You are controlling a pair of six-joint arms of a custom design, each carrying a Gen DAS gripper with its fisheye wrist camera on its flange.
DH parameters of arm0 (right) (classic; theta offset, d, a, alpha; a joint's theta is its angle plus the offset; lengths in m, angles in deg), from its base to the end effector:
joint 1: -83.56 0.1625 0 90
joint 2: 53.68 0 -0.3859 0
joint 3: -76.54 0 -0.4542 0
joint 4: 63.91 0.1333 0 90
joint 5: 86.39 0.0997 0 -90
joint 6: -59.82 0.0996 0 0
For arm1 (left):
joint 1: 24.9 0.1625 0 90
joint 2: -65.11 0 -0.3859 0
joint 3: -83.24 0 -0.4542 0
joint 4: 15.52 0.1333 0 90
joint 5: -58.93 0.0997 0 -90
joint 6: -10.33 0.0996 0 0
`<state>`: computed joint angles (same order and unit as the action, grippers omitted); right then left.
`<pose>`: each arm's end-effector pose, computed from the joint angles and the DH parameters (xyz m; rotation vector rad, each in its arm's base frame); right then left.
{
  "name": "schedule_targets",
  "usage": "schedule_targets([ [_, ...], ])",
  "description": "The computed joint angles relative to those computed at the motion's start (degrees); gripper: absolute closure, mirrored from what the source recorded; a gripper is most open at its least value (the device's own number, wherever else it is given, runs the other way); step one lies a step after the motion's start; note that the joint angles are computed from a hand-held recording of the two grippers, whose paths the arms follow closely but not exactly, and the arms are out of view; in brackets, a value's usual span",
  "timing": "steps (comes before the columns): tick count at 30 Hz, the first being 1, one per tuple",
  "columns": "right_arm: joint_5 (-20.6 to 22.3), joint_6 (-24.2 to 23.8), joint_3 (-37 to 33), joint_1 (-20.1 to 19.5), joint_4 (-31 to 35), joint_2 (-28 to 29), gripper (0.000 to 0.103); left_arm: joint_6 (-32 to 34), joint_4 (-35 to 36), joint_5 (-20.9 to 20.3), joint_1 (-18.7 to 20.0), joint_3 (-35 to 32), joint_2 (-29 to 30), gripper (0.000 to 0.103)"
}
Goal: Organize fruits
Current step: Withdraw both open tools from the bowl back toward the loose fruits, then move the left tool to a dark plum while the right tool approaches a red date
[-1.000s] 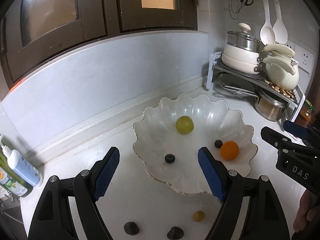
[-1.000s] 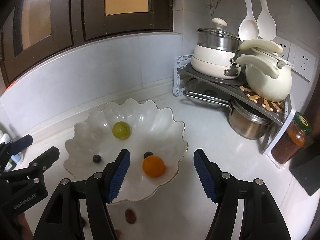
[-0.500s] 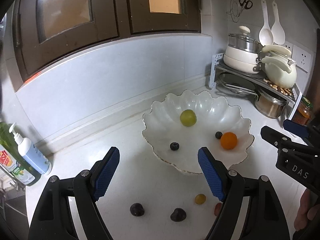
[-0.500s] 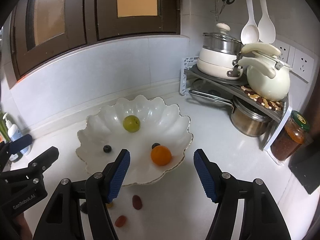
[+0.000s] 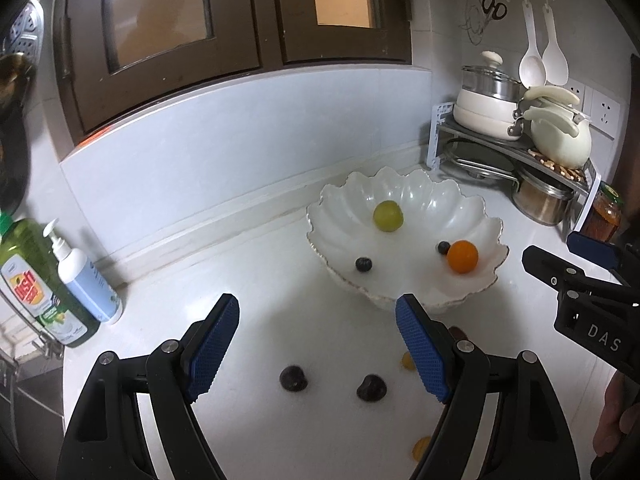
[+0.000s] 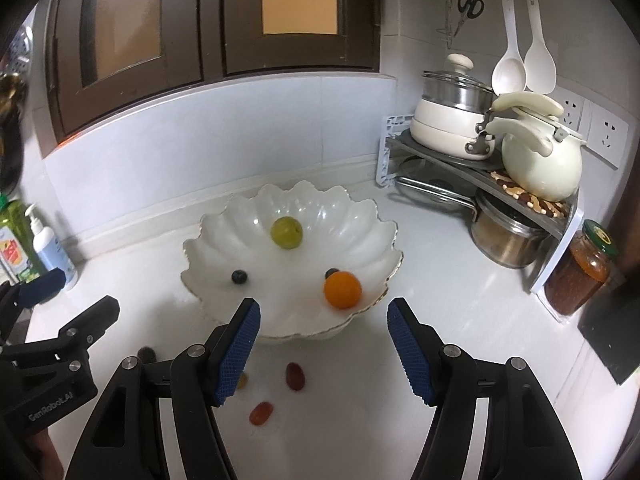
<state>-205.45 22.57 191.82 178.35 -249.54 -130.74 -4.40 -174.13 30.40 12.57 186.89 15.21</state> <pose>0.1322 -0.5612 0.2947 0.4996 -2.1741 1.0012 -0.3623 -0.5559 0.0710 0.5504 2.1335 -0.9619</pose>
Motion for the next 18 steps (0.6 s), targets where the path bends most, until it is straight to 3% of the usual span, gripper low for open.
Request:
schedule_targets([
  [18,0.25,-0.58,4.64,0.07,-0.39,-1.17,0.036,-6.05,3.4,0.4,-0.68,6.32,-4.31,0.022],
])
